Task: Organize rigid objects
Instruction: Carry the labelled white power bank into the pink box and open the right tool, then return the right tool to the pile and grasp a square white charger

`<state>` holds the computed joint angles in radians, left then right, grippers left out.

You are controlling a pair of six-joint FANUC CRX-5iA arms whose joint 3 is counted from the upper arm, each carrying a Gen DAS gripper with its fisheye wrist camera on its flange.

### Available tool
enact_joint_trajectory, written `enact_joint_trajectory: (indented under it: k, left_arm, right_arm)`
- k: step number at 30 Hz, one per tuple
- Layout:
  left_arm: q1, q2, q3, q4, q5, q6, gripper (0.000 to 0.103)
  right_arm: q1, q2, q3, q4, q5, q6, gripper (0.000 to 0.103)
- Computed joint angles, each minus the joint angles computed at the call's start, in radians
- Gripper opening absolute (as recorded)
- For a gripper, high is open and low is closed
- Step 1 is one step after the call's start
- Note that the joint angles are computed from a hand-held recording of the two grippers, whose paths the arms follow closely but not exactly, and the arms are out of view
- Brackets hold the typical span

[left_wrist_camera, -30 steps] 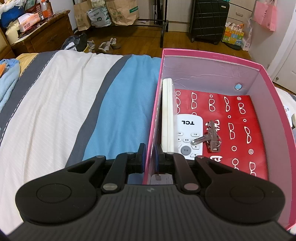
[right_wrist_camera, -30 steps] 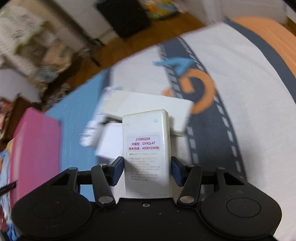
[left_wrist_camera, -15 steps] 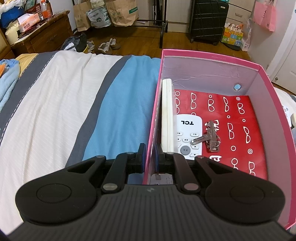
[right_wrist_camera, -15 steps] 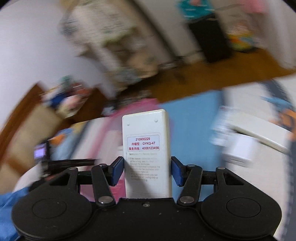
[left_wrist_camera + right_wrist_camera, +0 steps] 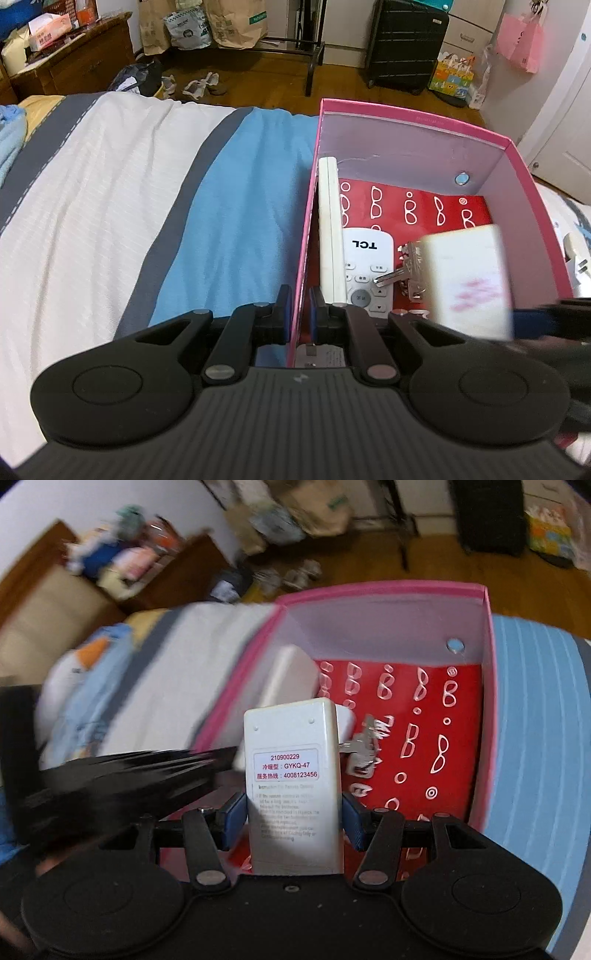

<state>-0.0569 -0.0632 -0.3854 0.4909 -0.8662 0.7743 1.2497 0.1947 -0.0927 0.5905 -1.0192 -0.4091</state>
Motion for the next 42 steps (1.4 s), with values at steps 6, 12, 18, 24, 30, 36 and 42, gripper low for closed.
enact_joint_trajectory:
  k: [6,12,18,24,30,36,42]
  left_arm:
    - [0.006,0.011,-0.004,0.027,-0.003,-0.021,0.007]
    - [0.003,0.013,-0.004,0.023,0.004,-0.02,0.007]
    - [-0.006,0.01,-0.001,0.004,0.011,-0.009,0.007]
    - [-0.017,0.007,0.007,-0.026,0.016,0.001,0.007]
    - [-0.037,-0.004,0.015,-0.078,0.029,0.002,0.009]
    - [-0.039,-0.01,0.011,-0.082,0.023,-0.036,0.015]
    - [-0.053,-0.019,0.01,-0.111,0.035,-0.046,0.017]
  right_arm:
    - [-0.044,0.075,0.07,-0.089,-0.081,-0.064,0.06]
    - [-0.047,0.065,0.025,-0.043,-0.05,-0.195,0.064]
    - [0.006,0.027,0.017,0.024,-0.089,-0.137,0.064]
    - [0.12,-0.08,-0.038,0.13,-0.171,-0.064,0.064]
    - [0.247,-0.183,-0.096,0.106,-0.311,-0.025,0.064]
    - [0.362,-0.26,-0.183,0.134,-0.457,-0.06,0.068]
    - [0.425,-0.337,-0.308,0.207,-0.514,-0.154,0.078]
